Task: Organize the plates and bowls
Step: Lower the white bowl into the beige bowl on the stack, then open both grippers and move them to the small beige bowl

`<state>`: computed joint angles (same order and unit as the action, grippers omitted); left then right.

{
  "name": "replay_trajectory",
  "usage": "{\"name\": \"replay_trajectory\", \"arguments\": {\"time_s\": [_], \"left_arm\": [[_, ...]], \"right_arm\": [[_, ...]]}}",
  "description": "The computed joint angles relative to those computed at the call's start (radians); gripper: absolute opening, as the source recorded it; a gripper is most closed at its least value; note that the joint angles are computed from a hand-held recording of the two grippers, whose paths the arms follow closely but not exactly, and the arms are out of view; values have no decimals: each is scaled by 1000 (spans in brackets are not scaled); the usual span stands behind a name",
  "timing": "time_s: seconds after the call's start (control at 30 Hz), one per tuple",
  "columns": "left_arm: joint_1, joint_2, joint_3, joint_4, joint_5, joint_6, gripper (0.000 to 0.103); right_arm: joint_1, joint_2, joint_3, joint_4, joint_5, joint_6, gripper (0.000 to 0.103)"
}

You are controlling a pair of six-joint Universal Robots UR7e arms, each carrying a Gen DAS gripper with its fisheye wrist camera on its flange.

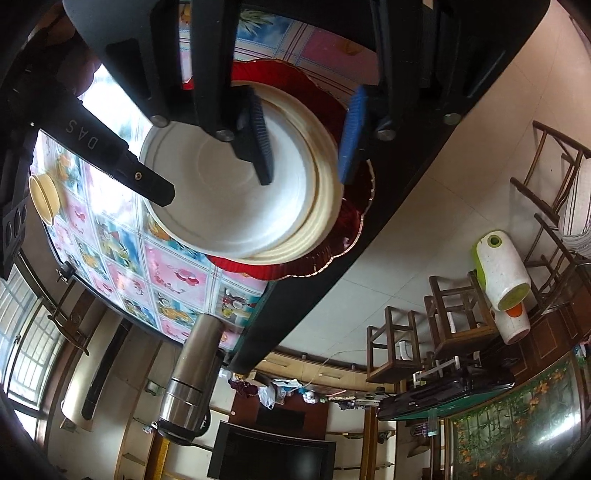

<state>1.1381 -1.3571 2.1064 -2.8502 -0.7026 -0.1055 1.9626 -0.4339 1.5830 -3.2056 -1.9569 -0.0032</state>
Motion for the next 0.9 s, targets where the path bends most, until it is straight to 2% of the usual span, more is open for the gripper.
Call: {"name": "replay_trajectory", "arguments": {"time_s": [0.03,0.1,0.2,0.4,0.53,0.7,0.77,0.9], "left_arm": [[-2,-4,4,-11,4,0,49],[-8,-16,15,-38,12,8,50],[-17,-31,22,-44,16,7,50],[-29,-32,27,-47,29,-2,50],[-36,-29,28,-37,41,-13,50],[-48,-22,27,-7,48,-33,50],[-60,-14,27,-7,53,-38,50],[-97,5,33,-8,49,-31,50]], "right_arm": [[0,2,0,-3,-2,-6,16],[-3,2,2,-12,2,-15,16],[-3,0,8,-34,-3,-26,27],[-18,-35,56,-142,8,-33,27],[-9,-16,40,-155,-71,-50,24],[-12,12,18,-108,-75,-67,23],[-18,6,27,-111,-51,-65,23],[-31,-31,70,-177,-33,-67,26]]}}
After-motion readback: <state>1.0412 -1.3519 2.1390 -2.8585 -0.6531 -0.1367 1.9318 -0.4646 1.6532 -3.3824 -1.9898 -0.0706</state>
